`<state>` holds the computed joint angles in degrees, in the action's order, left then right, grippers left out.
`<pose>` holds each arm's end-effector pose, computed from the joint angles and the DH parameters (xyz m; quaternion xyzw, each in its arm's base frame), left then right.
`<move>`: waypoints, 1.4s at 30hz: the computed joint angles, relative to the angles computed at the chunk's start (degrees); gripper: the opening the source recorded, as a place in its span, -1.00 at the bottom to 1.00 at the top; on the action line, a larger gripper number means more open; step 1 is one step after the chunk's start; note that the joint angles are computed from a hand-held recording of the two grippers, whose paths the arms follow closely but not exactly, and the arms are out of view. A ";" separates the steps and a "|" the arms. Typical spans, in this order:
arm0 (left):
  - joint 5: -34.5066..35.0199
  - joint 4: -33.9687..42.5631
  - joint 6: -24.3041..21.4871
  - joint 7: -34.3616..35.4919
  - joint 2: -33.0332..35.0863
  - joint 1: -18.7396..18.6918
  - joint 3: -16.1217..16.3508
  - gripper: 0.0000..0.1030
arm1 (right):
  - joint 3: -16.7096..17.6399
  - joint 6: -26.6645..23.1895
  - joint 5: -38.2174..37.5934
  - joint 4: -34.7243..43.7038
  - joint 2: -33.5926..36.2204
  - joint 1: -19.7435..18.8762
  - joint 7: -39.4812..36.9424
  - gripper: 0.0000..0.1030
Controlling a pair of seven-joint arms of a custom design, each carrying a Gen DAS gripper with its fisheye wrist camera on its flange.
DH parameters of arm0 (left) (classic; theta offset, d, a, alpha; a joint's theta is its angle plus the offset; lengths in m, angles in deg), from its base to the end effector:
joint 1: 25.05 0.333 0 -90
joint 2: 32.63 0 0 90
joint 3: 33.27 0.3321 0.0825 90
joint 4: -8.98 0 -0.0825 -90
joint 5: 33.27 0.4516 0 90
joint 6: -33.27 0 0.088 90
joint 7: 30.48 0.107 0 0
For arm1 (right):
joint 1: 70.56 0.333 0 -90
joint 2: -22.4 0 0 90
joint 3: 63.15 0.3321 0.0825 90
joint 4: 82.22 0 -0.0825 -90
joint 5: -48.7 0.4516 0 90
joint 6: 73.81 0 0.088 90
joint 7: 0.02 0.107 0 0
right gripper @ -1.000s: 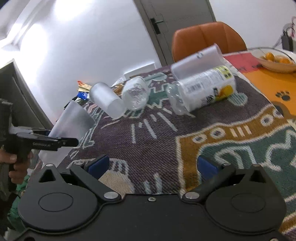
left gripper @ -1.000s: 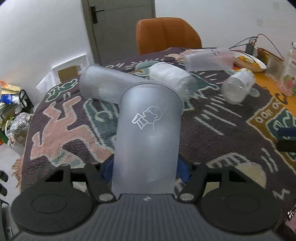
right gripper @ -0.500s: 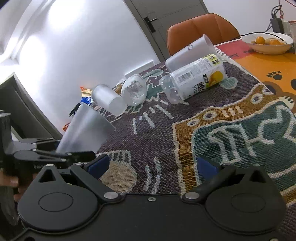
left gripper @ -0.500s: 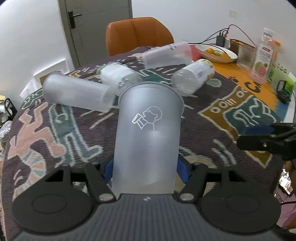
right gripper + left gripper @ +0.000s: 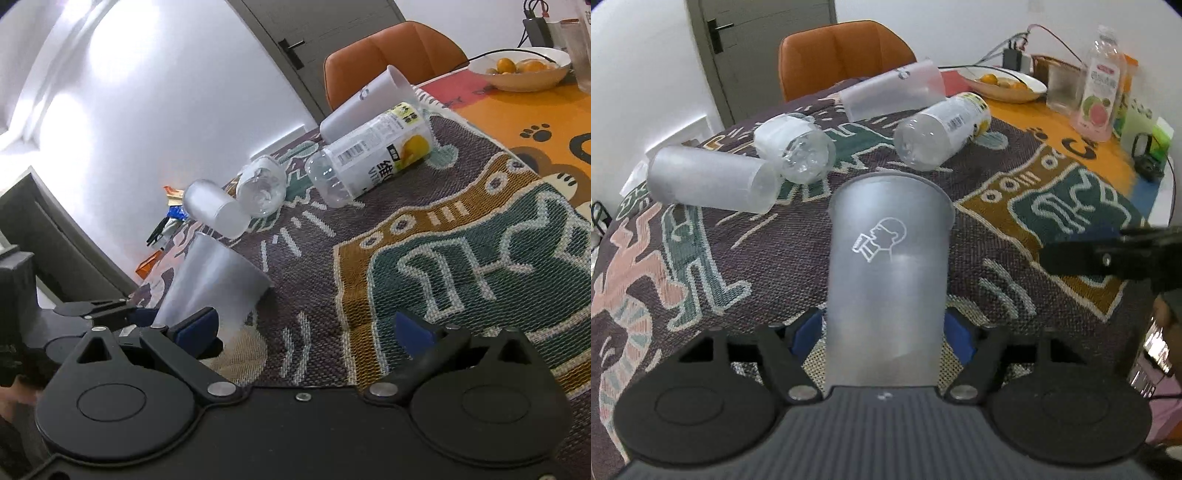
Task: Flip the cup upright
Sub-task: 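Close the right gripper on the cup while the left gripper releases it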
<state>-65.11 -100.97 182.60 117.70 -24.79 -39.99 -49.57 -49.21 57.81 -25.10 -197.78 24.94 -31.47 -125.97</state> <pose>0.6025 -0.3443 0.4685 -0.1993 0.9195 -0.3209 0.1087 0.4098 0.5077 0.4520 -0.3352 0.7997 -0.2128 0.4503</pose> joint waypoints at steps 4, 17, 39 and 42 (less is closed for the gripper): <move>-3.49 0.78 -1.52 0.50 -0.28 0.97 0.14 0.59 | -0.20 0.85 -0.83 0.29 0.27 -0.14 0.58 1.00; -13.69 0.80 -0.90 5.70 -2.11 3.11 1.48 0.72 | -1.99 3.28 -3.12 6.42 5.29 0.93 2.07 1.00; -24.74 1.87 3.78 7.09 1.64 8.09 2.56 0.91 | -7.31 9.41 -6.87 15.05 13.18 2.46 11.92 1.00; -23.64 2.61 3.37 5.41 2.64 8.98 2.68 0.91 | -8.07 8.80 -7.37 15.32 13.47 2.84 15.42 1.00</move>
<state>-88.75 -98.36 185.97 123.11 -22.15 -31.01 -46.89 -57.28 66.61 -32.47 -182.46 38.41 -28.63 -110.55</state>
